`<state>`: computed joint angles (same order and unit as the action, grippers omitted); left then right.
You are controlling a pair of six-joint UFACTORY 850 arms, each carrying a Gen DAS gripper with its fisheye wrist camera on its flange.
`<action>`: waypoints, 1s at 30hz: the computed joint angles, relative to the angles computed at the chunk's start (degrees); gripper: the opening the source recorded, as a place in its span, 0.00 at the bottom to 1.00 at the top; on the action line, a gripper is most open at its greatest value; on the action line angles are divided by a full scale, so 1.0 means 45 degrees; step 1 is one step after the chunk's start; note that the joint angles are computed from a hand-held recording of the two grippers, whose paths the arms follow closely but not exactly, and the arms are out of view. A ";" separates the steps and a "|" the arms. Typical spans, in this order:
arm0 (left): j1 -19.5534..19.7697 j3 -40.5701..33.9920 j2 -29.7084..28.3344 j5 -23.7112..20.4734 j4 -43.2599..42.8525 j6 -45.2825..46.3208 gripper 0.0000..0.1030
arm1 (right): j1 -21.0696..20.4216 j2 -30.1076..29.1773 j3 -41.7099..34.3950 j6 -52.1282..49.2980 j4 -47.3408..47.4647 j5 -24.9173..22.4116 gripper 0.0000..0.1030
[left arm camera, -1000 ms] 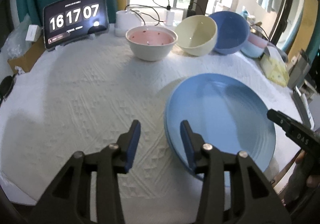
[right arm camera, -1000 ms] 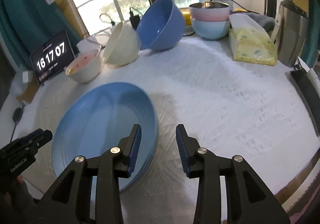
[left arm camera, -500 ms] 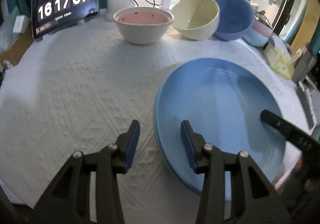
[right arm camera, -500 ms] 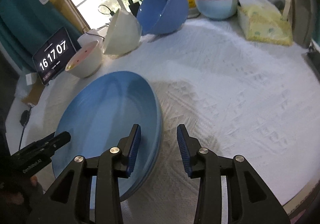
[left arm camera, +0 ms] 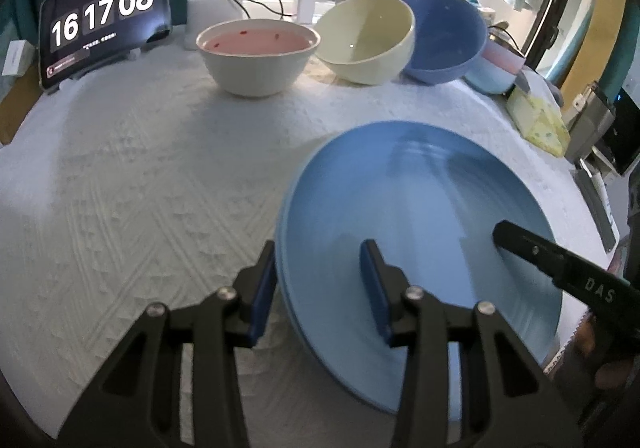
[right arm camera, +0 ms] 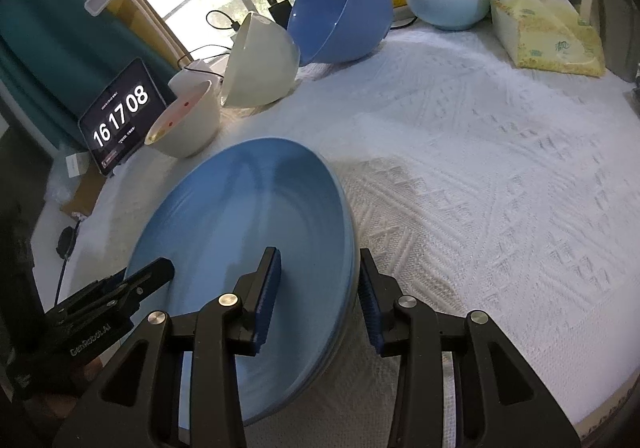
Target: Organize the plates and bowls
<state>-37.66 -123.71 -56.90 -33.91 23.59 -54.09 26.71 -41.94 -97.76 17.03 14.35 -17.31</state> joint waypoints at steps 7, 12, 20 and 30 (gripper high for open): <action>0.0036 0.0545 0.0319 0.0285 -0.0003 -0.0064 0.41 | 0.0161 -0.0171 -0.0406 0.1289 -0.1461 -0.0236 0.38; 0.0110 0.1156 0.0711 0.0506 0.0357 -0.0382 0.40 | 0.0288 -0.0355 -0.0828 0.1495 -0.1766 -0.0490 0.38; 0.0342 0.2624 0.1626 0.1131 0.1441 -0.1821 0.40 | 0.0563 -0.1023 -0.2195 0.1203 -0.1970 -0.1100 0.38; 0.0637 0.4016 0.2539 0.1419 0.3294 -0.4131 0.40 | 0.0841 -0.2405 -0.4756 -0.0034 -0.1423 -0.2140 0.38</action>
<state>-34.80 -105.64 -45.48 -27.52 38.41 -72.67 30.49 -52.76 -119.16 16.88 7.94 -26.94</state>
